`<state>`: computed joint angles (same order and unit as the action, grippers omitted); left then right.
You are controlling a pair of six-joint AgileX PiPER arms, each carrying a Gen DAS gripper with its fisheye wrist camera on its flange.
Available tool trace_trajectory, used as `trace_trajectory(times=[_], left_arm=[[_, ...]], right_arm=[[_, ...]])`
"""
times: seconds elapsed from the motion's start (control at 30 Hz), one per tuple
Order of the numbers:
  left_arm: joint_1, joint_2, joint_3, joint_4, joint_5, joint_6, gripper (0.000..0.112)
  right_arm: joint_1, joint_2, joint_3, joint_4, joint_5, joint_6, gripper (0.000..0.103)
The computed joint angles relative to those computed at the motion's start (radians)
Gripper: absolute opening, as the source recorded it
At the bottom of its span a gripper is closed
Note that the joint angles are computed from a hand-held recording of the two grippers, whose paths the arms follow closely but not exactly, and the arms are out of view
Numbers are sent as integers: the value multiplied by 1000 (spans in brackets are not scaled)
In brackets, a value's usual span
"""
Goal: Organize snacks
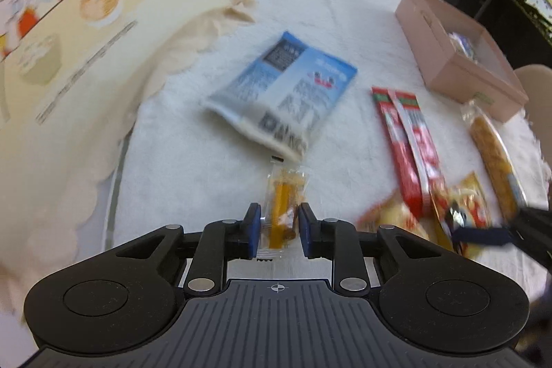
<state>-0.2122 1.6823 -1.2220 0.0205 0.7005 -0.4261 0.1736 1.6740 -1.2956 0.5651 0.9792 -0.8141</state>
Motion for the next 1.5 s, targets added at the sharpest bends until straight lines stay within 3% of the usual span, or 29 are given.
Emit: trace_trajectory(times=[0.13, 0.2, 0.23, 0.27, 0.4, 0.47, 0.57, 0.7, 0.77, 0.9, 1.0, 1.07, 1.2, 1.3, 1.4, 1.5], left_arm=[[-46, -49, 33, 18, 43, -65, 28], [-68, -68, 40, 23, 52, -89, 28], [-76, -72, 38, 16, 52, -88, 28], [-86, -78, 38, 12, 53, -88, 28], [-124, -69, 5, -10, 61, -68, 28], [-144, -56, -15, -21, 64, -58, 28], [-178, -19, -69, -39, 78, -28, 28], [-220, 43, -159, -74, 92, 37, 27], [-241, 71, -201, -65, 100, 53, 18], [-258, 122, -273, -92, 122, 98, 18], [-256, 135, -288, -94, 130, 96, 18], [-247, 118, -264, -67, 129, 58, 18], [-203, 66, -186, -43, 133, -10, 18], [-159, 23, -111, -97, 107, -21, 18], [-130, -7, -52, -155, 95, -15, 21], [-122, -17, -19, -220, 101, 11, 20]], right_arm=[[47, 55, -10, -4, -69, 41, 75], [76, 42, 7, -47, -124, 63, 65], [85, 31, 15, -72, -146, 73, 47], [84, 28, 11, -86, -145, 71, 38], [-8, 12, -36, -45, -44, 28, 30], [-61, -7, -48, -37, -8, 20, 15], [-142, -29, -61, -19, 21, 20, 15], [-220, -48, -47, -39, -14, 44, 15], [-248, -46, -38, -61, -31, 65, 15], [-288, -52, -8, -112, -45, 89, 16], [-298, -68, 31, -110, -37, 42, 37], [-298, -86, 60, -73, -28, -26, 61], [-256, -88, 75, 3, 28, -149, 64], [-202, -50, 55, 11, 74, -130, 65], [-128, -33, 62, -6, 15, -73, 65], [-41, -30, 92, -37, -120, -73, 65]])
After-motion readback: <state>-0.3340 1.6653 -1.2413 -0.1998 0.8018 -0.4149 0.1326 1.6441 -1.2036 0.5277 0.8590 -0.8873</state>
